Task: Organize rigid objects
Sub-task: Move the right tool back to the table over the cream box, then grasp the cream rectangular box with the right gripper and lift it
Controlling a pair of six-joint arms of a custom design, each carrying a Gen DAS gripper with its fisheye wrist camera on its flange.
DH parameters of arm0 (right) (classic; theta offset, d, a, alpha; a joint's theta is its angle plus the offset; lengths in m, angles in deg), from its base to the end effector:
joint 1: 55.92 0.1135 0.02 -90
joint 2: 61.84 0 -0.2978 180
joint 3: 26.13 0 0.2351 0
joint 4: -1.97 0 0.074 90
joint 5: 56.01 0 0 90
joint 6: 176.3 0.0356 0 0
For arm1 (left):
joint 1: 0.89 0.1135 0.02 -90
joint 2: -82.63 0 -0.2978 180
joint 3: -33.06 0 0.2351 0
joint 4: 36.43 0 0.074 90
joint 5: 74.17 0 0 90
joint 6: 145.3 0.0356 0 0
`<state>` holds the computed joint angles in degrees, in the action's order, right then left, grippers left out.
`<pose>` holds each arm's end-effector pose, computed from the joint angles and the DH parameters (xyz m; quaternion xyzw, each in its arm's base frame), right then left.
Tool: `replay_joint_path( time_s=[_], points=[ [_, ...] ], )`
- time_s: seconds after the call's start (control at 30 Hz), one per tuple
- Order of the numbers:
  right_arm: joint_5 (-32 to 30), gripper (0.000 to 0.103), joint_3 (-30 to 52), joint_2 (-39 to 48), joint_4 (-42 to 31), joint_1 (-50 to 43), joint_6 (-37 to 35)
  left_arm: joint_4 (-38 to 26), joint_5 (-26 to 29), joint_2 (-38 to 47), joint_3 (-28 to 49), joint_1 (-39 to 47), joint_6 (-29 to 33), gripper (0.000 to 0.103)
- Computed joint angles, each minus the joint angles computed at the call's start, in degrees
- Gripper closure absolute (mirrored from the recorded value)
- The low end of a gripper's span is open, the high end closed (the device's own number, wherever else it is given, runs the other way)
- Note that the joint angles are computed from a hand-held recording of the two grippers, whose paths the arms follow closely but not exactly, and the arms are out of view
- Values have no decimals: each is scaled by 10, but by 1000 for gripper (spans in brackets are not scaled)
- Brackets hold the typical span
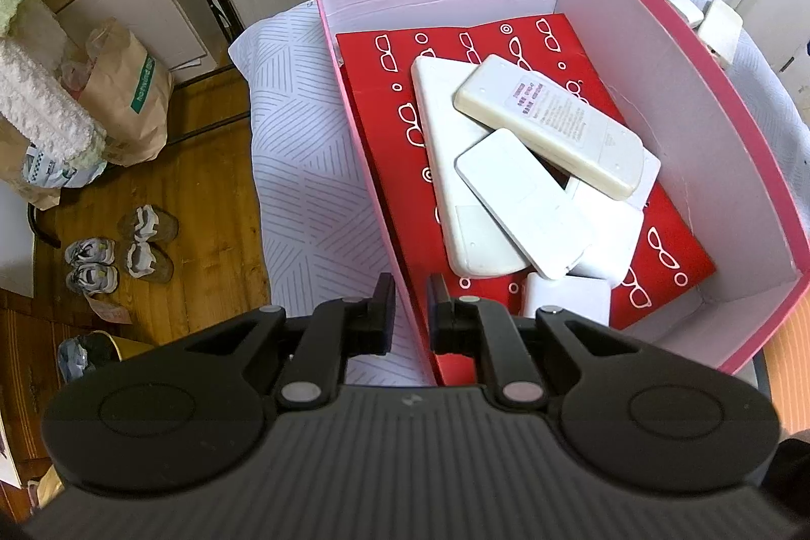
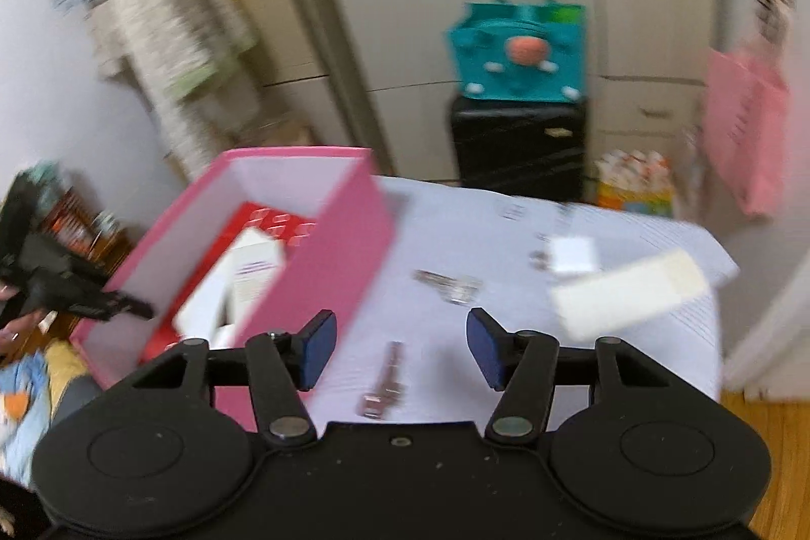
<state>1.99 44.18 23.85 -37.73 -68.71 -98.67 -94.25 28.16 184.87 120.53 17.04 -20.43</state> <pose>0.2811 -0.0445 0.2627 -0.0793 0.9173 0.1938 0.3388 0.3287 0.0984 0.2408 0.1608 0.9697 -0.0282 0.1820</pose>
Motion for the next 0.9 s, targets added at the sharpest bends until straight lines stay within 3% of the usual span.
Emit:
replay_joint_path(
  time_s=[0.13, 0.3, 0.43, 0.6, 0.73, 0.8, 0.9],
  points=[
    [-7, 32, 9, 63, 21, -51, 18, -5, 0, 2, 5, 1, -10, 93],
    [10, 32, 54, 182, 71, -86, 86, -7, -5, 2, 6, -2, -21, 93],
    [60, 32, 80, 244, 123, -74, 116, -6, -11, 0, 5, -6, -28, 93],
    [96, 31, 139, 312, 131, -46, 148, -9, -15, 2, 8, -9, -35, 93],
    [153, 24, 138, 326, 175, -18, 140, -11, -16, 4, 11, -10, -38, 93],
    [161, 15, 119, 327, 216, -10, 127, -10, -15, 4, 11, -10, -39, 93],
    [195, 19, 79, 317, 276, 7, 93, -9, -17, 3, 9, -10, -32, 93]
  ],
)
